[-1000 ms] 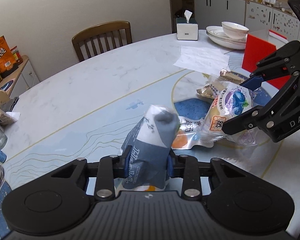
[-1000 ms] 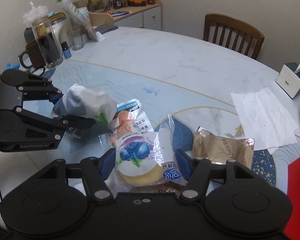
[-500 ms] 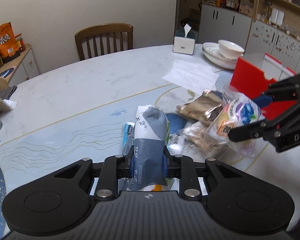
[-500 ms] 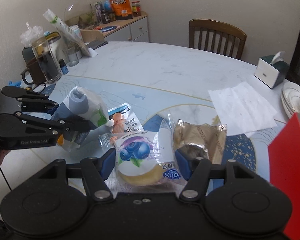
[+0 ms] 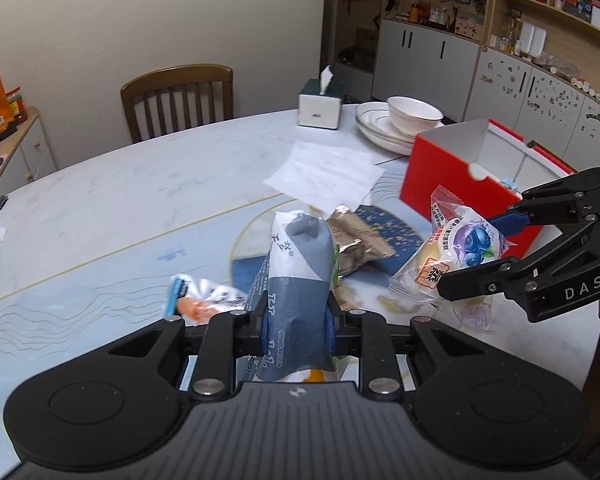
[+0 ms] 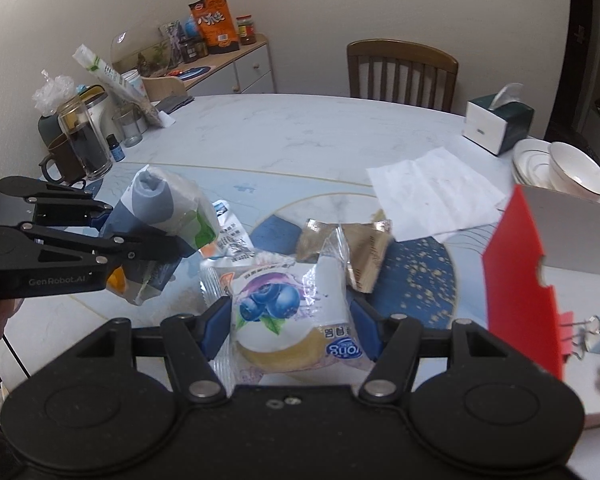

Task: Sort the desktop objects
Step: 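Carry the grey-white snack bag and blueberry bread bag into the red box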

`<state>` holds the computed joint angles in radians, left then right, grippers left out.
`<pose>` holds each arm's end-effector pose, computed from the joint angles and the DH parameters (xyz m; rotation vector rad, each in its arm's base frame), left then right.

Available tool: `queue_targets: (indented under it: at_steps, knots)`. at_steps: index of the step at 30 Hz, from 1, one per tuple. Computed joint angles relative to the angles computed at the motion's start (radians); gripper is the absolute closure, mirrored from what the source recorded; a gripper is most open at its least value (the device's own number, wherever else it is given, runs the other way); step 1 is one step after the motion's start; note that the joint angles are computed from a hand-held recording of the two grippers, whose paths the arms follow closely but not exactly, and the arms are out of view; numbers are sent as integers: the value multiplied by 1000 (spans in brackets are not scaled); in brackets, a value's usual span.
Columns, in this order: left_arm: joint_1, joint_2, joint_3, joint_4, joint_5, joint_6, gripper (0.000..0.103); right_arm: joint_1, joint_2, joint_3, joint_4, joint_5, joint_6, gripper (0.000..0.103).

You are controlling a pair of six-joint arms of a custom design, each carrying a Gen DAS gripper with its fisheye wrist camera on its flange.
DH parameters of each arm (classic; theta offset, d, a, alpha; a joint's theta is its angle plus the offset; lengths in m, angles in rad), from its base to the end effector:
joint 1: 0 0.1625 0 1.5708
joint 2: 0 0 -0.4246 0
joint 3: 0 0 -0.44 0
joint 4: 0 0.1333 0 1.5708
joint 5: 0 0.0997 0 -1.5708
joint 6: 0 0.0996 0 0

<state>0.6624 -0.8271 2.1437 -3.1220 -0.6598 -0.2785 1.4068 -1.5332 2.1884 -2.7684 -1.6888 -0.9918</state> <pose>-0.2712 -0.4804 0.0129 0.6024 2.2894 -0.8783 0.0381 -0.5144 0.2855 1.0444 -2.4877 0.5412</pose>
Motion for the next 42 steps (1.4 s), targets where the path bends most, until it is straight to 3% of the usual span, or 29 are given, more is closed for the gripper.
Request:
queue_targets:
  at_steps: [17,42]
  knots:
    - [-46,113,-144,31,-28,24,80,-79,-104,-67,132,69,-26,40]
    - [-47,401,-563,69,-111,255,80,-221,-92,-273,226,145,-89,40]
